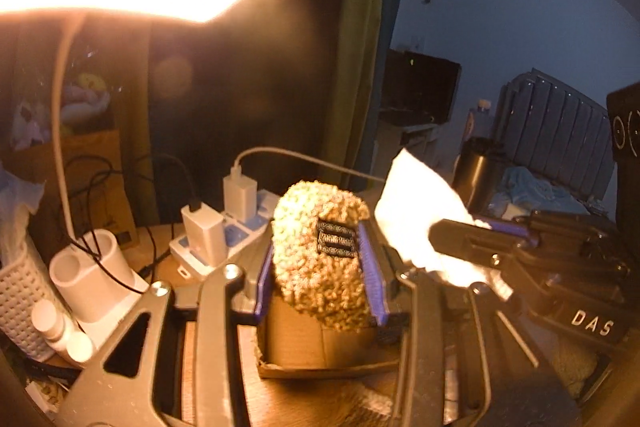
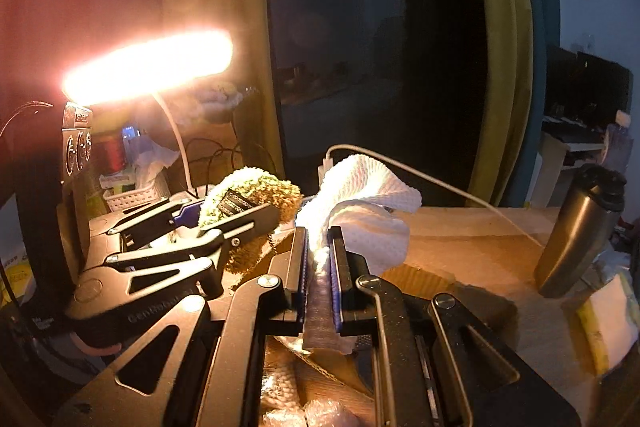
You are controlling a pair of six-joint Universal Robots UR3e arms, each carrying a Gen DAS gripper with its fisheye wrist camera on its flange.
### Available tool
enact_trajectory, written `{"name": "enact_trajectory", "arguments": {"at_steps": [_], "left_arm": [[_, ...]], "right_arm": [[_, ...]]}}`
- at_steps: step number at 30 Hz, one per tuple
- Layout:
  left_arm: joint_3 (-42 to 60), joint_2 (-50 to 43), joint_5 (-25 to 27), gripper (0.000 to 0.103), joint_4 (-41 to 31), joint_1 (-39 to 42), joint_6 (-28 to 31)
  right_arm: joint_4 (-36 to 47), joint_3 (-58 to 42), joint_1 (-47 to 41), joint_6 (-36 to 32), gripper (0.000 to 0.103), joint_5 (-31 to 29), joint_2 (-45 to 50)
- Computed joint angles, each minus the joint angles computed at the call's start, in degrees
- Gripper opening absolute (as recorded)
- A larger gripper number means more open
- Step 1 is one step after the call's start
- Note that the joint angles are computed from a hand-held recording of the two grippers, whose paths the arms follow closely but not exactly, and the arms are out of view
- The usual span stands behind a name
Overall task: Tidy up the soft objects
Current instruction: 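Lower the brown fuzzy pouch into the box and open the left tool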
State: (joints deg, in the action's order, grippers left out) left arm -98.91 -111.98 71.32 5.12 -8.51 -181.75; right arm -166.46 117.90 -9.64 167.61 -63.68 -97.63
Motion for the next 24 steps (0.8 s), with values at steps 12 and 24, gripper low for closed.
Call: {"name": "enact_trajectory", "arguments": {"at_steps": [12, 24], "left_arm": [[6.25, -7.57, -0.42, 0.039, -5.93, -0.14, -0.09], [9.41, -10.89, 2.29, 0.046, -11.32, -0.79, -0.15]], "right_arm": [[-2.40, -3.67, 2.82, 0.37, 0.010, -0.69, 11.82], [2.74, -6.22, 1.30, 0.21, 0.010, 1.45, 16.69]]}}
